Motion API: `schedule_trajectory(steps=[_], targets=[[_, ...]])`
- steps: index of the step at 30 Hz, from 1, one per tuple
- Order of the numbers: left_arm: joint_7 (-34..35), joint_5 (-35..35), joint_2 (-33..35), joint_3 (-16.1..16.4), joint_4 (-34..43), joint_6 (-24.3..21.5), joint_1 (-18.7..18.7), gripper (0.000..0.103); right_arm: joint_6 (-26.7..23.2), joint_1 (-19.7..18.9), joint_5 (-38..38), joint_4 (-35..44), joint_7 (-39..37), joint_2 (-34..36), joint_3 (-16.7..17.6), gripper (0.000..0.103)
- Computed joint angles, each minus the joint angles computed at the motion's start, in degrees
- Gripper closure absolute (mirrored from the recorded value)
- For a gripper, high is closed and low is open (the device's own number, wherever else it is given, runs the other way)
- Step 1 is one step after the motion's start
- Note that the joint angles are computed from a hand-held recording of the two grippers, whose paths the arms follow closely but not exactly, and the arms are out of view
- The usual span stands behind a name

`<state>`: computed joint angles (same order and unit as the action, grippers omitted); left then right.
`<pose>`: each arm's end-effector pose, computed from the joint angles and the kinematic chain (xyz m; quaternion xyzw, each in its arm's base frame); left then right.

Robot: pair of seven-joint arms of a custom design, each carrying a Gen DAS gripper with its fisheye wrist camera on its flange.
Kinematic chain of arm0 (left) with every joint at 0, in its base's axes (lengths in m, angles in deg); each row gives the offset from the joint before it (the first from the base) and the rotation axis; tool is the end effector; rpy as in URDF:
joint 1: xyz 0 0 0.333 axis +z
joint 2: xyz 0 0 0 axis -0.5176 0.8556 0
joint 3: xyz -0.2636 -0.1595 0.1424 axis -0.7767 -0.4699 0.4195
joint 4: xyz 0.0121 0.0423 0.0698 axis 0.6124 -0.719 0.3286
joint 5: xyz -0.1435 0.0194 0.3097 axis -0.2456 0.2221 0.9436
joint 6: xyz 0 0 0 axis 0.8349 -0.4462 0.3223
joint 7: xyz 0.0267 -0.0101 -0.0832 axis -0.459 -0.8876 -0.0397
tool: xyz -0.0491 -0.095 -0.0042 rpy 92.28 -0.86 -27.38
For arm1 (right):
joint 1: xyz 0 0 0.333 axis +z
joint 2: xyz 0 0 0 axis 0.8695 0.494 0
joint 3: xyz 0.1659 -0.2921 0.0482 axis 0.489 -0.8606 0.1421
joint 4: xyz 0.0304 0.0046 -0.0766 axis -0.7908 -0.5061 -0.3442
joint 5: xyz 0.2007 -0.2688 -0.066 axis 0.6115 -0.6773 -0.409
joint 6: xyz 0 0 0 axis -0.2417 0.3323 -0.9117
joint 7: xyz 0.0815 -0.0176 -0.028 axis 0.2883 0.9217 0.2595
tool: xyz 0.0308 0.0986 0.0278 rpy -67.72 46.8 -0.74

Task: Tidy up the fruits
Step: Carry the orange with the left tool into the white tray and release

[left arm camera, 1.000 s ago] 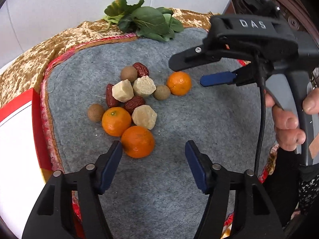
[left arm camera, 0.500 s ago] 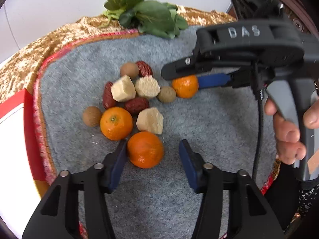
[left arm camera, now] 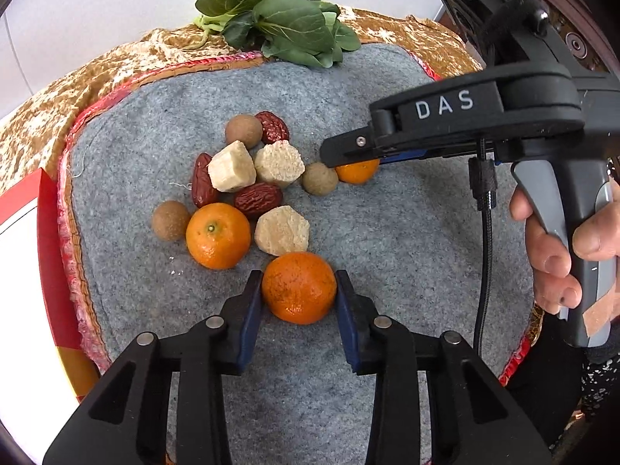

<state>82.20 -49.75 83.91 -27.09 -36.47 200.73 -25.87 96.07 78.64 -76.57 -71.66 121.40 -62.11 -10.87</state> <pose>0.6142 -0.0250 0.4578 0.3254 -0.9139 0.2387 0.0443 0.5665 0.2874 0.4430 -0.4872 0.8418 -0.0121 0.2320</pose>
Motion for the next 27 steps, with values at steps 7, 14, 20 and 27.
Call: schedule_trajectory(steps=[7, 14, 20, 27], targets=[[0.9, -0.9, 0.2, 0.4, 1.5, -1.9, 1.5, 0.070, 3.4, -1.7, 3.2, -2.9, -2.8, -1.7, 1.5, 0.067], [2.0, -2.0, -1.1, 1.3, 2.5, -4.2, 3.5, 0.070, 10.1, -3.6, 7.8, -7.8, -6.4, -4.7, 3.2, 0.067], [-2.1, -2.9, -1.3, 2.3, 4.8, -2.6, 4.8, 0.070, 16.8, -6.8, 14.9, -8.6, -14.4, -4.0, 8.4, 0.067], [-10.4, -2.6, 1.1, 3.9, 10.6, -0.4, 8.1, 0.070, 22.6, -9.4, 14.9, -3.1, -20.9, 1.3, 15.9, 0.067]])
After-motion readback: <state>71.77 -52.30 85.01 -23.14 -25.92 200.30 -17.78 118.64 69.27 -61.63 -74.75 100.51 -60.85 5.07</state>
